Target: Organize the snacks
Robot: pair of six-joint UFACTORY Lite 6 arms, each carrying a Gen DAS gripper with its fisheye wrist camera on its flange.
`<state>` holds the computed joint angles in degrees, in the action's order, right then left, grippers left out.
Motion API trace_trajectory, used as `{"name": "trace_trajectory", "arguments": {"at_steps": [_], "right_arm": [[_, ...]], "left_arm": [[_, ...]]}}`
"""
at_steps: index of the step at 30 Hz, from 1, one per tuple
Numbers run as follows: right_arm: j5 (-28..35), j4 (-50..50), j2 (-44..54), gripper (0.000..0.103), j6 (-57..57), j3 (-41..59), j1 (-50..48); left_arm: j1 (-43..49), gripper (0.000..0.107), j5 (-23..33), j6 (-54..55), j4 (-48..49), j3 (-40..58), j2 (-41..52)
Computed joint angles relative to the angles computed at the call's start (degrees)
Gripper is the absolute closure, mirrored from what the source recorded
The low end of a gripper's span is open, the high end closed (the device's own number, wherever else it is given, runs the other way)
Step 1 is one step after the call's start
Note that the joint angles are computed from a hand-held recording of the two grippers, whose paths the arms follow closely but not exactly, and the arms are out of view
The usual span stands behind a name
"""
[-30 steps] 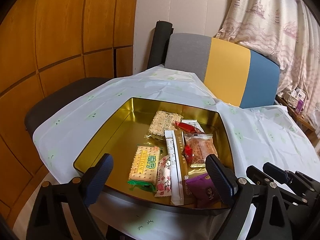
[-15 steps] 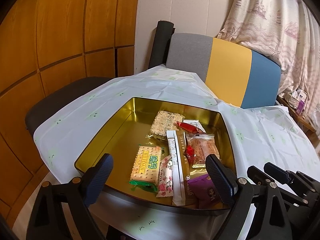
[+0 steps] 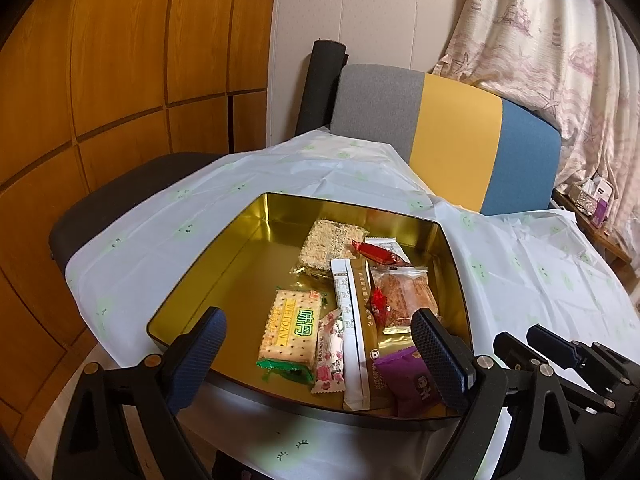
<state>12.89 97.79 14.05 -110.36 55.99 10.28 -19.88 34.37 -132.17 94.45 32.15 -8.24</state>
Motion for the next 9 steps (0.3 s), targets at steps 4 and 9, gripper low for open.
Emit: {"name": "trace_trajectory", "arguments": {"at_steps": [4,9], "right_arm": [[0.36,-0.07,0.37,0.065,-0.42,0.00,-0.41],[0.81,-0.53,1.12,0.065,-0.89,0.22,-1.25]], "left_arm": [[0.79,0.013,-0.65,-1.37,1.47,-0.20,0.46],[1.54,0.014,-0.82,-4.14,4.51,-0.76,0.69]]}}
